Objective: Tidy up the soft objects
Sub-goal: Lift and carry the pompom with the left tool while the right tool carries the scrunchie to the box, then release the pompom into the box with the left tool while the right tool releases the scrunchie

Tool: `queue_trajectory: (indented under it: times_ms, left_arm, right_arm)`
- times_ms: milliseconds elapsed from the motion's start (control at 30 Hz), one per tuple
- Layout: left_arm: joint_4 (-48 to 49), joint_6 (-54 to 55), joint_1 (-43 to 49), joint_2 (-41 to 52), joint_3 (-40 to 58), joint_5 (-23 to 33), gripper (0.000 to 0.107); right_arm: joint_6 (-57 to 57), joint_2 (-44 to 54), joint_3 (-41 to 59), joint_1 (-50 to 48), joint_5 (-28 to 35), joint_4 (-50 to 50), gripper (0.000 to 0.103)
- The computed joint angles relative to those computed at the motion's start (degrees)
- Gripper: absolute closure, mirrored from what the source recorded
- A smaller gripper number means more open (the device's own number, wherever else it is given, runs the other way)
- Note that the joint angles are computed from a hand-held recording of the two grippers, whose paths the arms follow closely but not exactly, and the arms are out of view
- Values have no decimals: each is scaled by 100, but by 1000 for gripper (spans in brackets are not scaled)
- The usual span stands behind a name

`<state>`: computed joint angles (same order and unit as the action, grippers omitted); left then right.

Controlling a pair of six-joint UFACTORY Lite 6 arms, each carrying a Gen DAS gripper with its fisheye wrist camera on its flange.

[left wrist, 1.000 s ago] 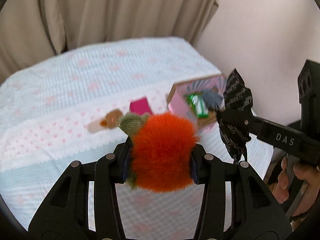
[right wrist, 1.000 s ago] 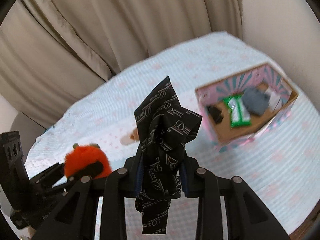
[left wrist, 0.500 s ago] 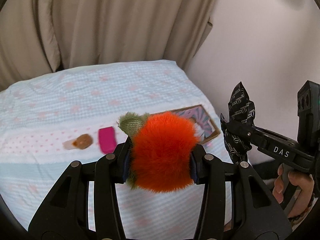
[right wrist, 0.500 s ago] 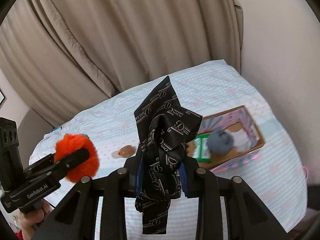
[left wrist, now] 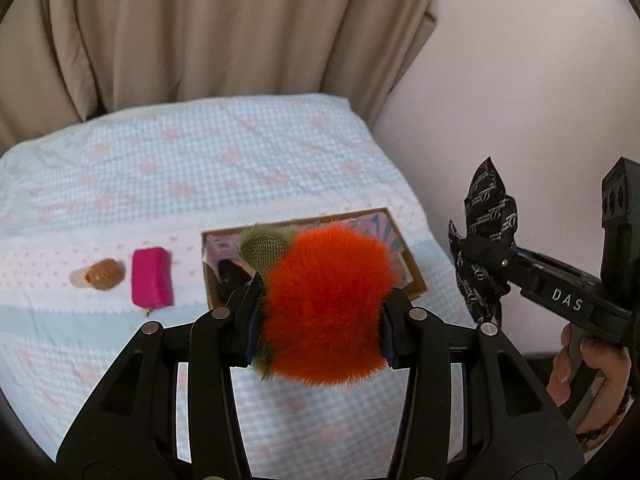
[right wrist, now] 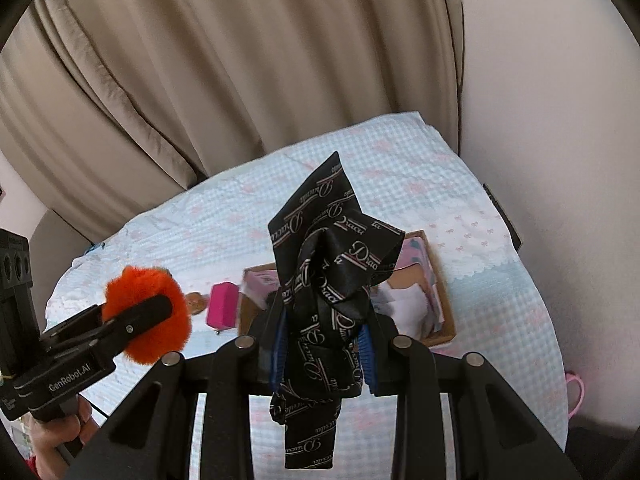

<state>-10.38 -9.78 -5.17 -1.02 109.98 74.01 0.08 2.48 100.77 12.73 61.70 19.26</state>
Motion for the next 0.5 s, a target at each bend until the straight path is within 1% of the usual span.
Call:
queue_trajectory:
  times_ms: [167,300,500]
  left_arm:
    - [229,-201,-163,200,-736,-537,66]
    - [234,-226,-134,535,-1114,-903,66]
    - [27,-160,0,1388,-1491,-1475,66]
  right_arm:
    - [-803,911,337,-424,-11,388,75]
    - [-1061,1624,657,-513,-6,501,75]
    - [-1182,2852,1364,-512,144,454,75]
